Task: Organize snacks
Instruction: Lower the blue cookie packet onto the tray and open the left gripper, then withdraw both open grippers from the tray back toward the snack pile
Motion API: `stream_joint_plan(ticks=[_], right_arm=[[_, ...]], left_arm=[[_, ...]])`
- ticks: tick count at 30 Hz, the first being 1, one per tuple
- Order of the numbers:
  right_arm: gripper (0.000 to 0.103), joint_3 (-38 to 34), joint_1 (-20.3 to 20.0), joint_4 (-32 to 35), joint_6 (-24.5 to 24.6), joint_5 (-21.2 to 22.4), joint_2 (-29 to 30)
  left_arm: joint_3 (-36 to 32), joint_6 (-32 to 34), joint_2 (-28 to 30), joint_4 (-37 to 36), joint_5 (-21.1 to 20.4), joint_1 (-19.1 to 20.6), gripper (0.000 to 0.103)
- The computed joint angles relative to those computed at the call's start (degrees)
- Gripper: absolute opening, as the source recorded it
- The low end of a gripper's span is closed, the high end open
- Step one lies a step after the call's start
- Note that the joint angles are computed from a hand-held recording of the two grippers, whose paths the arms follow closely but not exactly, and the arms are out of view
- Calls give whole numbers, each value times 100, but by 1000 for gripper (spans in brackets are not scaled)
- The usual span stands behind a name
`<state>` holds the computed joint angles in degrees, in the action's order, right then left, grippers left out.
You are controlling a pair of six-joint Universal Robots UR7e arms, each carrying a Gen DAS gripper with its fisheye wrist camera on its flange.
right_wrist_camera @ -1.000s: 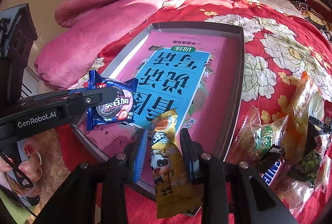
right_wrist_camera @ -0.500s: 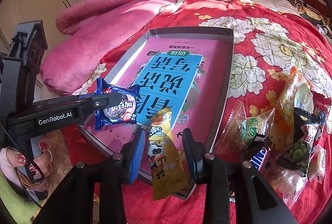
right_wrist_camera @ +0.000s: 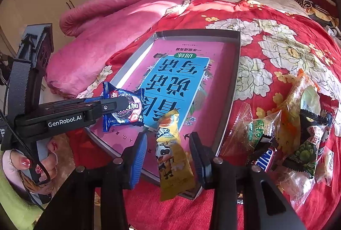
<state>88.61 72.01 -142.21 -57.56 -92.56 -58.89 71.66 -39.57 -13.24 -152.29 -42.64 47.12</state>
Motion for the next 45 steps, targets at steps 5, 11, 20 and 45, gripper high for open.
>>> stream_joint_plan(ticks=[5,11,20,45], right_arm=[[46,-15,-16,-5,44,40,-18],[46,-14,-38,-26,62,108,-64],[50,10,-57,-139,67,181,-111],[62,116,-239,-900,-63,806,-526]], left_arm=[[-9,-88,-2,76,60,6,46],[124,-146,-86,-85,152,-2,52],[297,-225,-193,-307,340,-16,53],[-50,426,120,-580,154,-290,69]])
